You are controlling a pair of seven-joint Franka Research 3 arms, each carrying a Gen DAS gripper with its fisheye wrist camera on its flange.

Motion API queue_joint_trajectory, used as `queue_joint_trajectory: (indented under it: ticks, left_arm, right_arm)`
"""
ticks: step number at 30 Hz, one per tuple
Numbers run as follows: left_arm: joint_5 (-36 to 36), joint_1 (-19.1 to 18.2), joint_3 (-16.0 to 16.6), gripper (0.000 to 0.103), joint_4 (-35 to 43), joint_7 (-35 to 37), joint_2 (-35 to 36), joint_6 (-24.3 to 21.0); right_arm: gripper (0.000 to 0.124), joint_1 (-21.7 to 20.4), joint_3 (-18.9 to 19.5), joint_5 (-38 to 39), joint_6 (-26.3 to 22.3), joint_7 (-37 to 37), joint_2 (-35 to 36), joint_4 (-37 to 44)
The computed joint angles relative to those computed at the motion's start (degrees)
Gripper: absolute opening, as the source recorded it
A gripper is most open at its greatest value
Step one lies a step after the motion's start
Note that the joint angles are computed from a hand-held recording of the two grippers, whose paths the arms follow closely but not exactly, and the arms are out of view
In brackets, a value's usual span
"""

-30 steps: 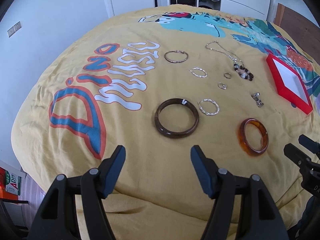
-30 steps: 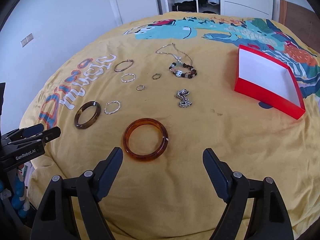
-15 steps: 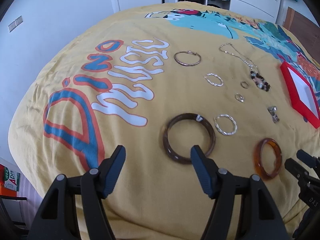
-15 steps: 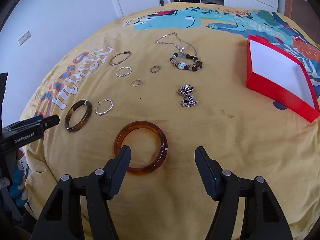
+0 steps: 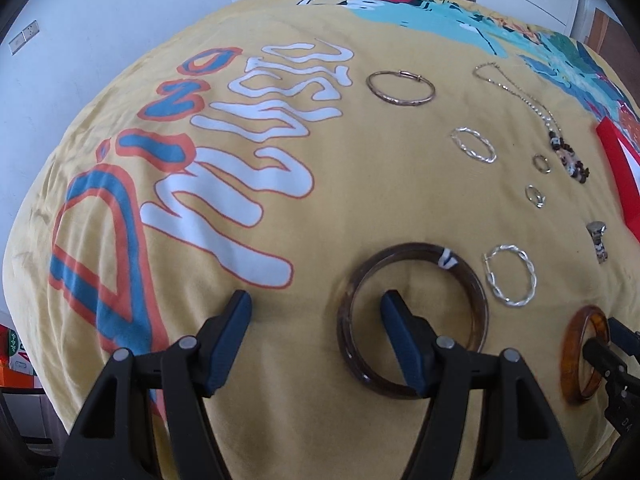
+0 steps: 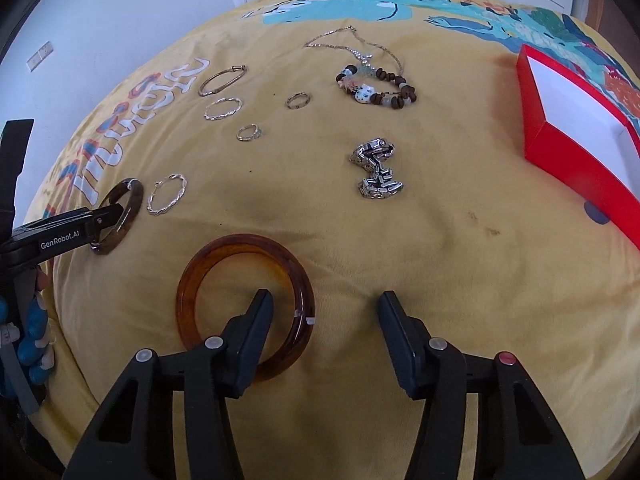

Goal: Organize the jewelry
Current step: 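Lower the left tool onto the dark brown bangle while the right tool grasps the amber bangle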

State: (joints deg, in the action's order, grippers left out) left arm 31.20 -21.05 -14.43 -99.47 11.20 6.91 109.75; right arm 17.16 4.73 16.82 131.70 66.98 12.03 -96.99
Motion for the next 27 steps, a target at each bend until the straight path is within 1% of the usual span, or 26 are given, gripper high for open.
queue_joint_trajectory:
  ticks: [3,5,6,7,8,10,11,13,14,15,18,27]
  left_arm:
    - [0.1,0.2,0.2,0.064,-0.6,-0.6,0.0,0.8]
    - [0.6,0.0,0.1,0.063,0.3,-0.4,0.7,-0.2]
    - [1.0,-0.2,0.1,0.059,0.9,-0.4,1.1,-0.8]
    - [1.1,-0.3,0.1,0.052,1.3,-0.3,1.3,-1.1]
    - [1.3,-0.5,0.1,0.047,1.6,-0.3,1.6,-1.5]
    - [1.9,-0.8,0.1,0.028,2.6,-0.1,2.1,-2.6]
    - [2.1,-1.1,0.1,0.023,3.1,-0.1,2.3,-3.6]
    - [2.2,-1.5,0.1,0.010,3.9,-0.3,2.4,-5.3]
    - [2.0,-1.6,0.1,0.010,3.9,-0.4,2.2,-5.8]
    - [1.7,-1.6,0.1,0.009,3.8,-0.6,1.8,-6.0]
    - [1.2,-1.9,-0.3,0.008,3.8,-1.2,0.8,-7.1]
    - [2.1,-3.4,-1.8,0.008,4.4,-3.5,-1.8,-10.9]
  right_arm:
    - [0.044,0.4,0.2,-0.8,0.9,-1.1,0.7,0.4]
    - [0.041,1.0,0.3,-2.1,1.7,-2.0,1.2,0.7]
    - [0.040,1.2,0.4,-2.7,2.2,-2.5,1.3,0.7]
    - [0.039,1.4,0.4,-3.1,3.0,-3.3,1.2,0.2]
    - [0.038,1.5,0.5,-3.5,3.8,-4.1,1.5,0.1]
    - [0.034,1.5,0.7,-3.1,4.3,-5.7,1.8,0.2]
    - [0.030,1.3,0.8,-2.7,4.1,-6.8,1.8,0.4]
    - [0.019,1.2,0.8,-2.2,3.4,-7.7,1.5,0.5]
    - [0.012,1.1,0.8,-2.0,3.1,-7.9,1.1,0.3]
    - [0.011,1.0,0.8,-1.4,2.8,-8.1,0.9,0.2]
    - [0.011,0.3,0.6,0.8,1.9,-7.9,-0.6,-0.7]
    - [0.010,-1.5,-0.3,7.3,4.1,-9.6,-8.2,-6.6]
